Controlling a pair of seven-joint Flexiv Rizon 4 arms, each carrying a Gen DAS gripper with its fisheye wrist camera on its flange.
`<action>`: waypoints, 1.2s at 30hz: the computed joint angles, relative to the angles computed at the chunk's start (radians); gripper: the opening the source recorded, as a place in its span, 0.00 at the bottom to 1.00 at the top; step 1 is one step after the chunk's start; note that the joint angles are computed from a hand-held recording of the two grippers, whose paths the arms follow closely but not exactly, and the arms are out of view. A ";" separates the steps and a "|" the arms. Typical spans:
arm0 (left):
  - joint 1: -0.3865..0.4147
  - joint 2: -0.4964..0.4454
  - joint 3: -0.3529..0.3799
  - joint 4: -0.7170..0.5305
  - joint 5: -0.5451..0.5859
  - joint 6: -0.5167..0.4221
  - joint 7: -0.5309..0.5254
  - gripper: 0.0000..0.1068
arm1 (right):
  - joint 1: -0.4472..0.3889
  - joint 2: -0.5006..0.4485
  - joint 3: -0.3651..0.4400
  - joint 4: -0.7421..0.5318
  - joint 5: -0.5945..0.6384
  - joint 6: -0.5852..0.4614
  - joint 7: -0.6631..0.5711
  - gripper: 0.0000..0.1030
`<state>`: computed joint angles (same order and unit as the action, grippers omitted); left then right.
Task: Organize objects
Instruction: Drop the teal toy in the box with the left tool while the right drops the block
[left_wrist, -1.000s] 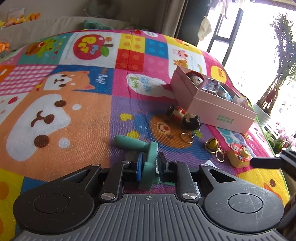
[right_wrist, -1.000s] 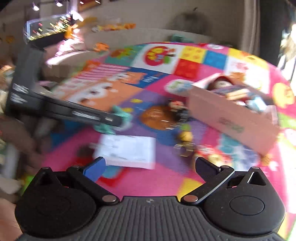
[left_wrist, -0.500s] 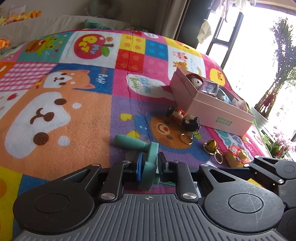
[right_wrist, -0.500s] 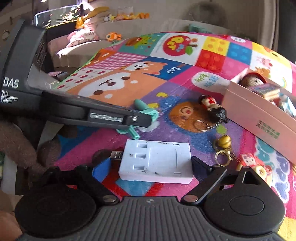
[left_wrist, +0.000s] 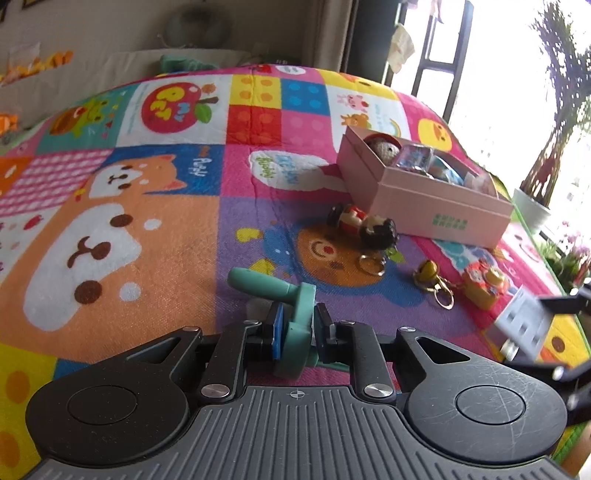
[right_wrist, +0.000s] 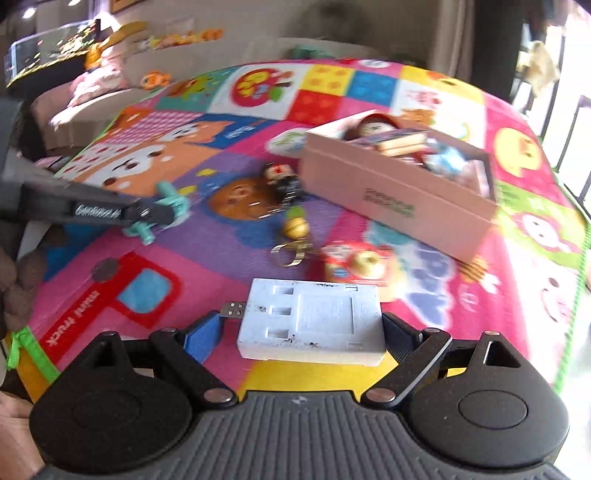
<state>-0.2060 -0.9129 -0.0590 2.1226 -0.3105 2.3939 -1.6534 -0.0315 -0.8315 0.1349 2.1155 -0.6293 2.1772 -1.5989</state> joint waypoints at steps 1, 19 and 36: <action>0.011 0.005 -0.009 0.004 0.023 -0.005 -0.001 0.19 | -0.008 0.000 0.001 -0.003 0.004 0.006 0.005 0.88; 0.072 0.084 -0.082 -0.256 0.230 -0.195 0.114 0.13 | -0.094 -0.054 -0.048 -0.095 0.002 0.233 0.199 0.88; 0.160 -0.068 -0.157 -0.366 0.229 -0.086 -0.044 0.17 | -0.090 -0.024 -0.082 -0.126 -0.021 0.168 0.303 0.88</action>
<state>-0.0465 -0.9810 -0.2162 1.7564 -0.0816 2.3084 -1.6972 -0.1210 -0.8554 0.0532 1.9893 -0.6499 2.3450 -1.2955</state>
